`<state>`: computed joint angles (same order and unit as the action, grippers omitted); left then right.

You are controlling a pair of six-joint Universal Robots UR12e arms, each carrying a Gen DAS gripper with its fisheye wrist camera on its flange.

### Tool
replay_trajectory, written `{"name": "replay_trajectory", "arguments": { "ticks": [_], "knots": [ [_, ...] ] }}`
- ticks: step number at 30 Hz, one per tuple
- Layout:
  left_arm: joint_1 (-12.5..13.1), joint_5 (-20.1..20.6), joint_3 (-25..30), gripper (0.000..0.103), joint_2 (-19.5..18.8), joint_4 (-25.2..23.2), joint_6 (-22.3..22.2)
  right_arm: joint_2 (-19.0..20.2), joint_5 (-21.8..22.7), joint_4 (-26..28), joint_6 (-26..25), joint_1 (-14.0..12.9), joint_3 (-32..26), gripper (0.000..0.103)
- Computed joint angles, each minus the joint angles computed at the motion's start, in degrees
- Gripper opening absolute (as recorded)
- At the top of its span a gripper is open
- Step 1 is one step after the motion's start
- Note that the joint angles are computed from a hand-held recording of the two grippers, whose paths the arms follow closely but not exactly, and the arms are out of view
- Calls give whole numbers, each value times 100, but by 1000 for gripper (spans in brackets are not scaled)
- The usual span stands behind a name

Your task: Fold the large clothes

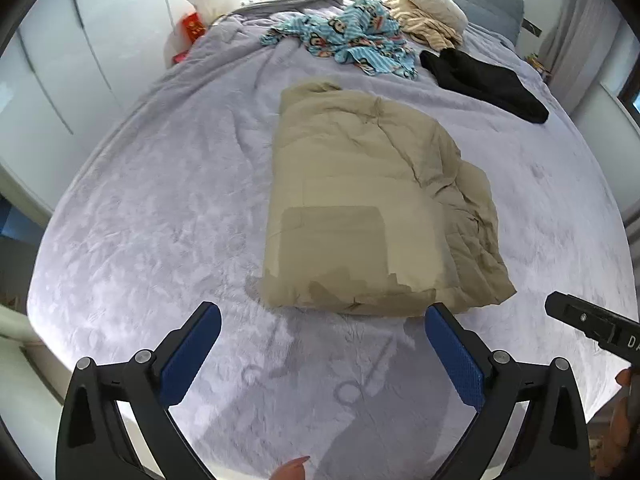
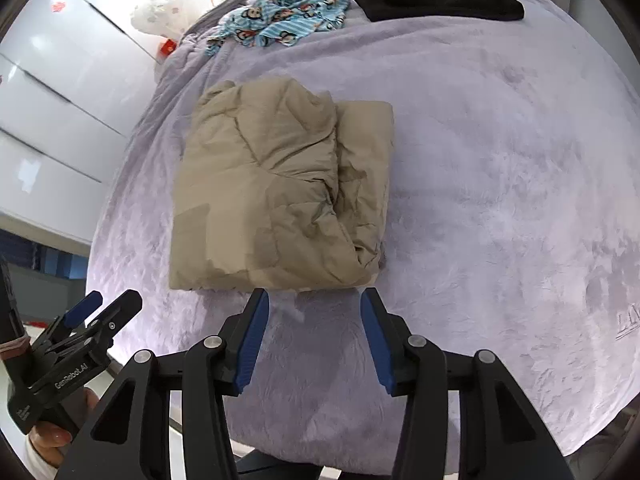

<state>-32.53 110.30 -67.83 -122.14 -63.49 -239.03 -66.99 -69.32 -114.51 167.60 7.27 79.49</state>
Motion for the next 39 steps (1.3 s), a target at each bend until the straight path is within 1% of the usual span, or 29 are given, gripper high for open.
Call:
{"name": "replay_trajectory", "arguments": {
  "ticks": [1,2,3,4,5,7,9,13,16,18,20,25,27,32,39],
  "knots": [
    [-23,33,14,102,12,-34,-43,-28,-11,-5,-44,0,13,57],
    [-44,89,37,102,17,-87,-81,-65,-37,-50,-92,1,43,65],
    [-65,155,59,102,24,-142,-109,-98,-81,-113,-126,7,76,70],
    [-80,208,58,102,38,-156,-122,-136,-139,-196,-144,15,117,78],
    [-85,235,56,102,46,-159,-120,-184,-222,-307,-149,28,167,82],
    [-87,260,58,102,67,-180,-93,-245,-307,-427,-116,42,218,82],
    [-74,265,47,102,86,-150,-1,-287,-327,-543,-72,46,255,86],
    [-20,358,-25,102,178,-113,222,-359,-411,-1021,77,90,371,87],
    [20,481,-74,102,248,-68,324,-396,-551,-1538,367,159,477,88],
    [40,543,-71,102,270,-88,360,-382,-742,-1606,443,233,437,88],
    [63,601,-87,102,302,-68,434,-375,-796,-1696,531,280,413,88],
    [90,663,-127,102,359,-25,535,-375,-991,-1743,605,387,362,88],
    [80,684,-116,102,361,-56,508,-356,-1097,-1721,619,424,316,88],
    [80,591,-165,102,396,-1,363,-330,-1231,-1687,655,474,262,88],
    [83,615,-149,102,392,-39,279,-312,-1284,-1589,624,515,210,88]
  ]
}}
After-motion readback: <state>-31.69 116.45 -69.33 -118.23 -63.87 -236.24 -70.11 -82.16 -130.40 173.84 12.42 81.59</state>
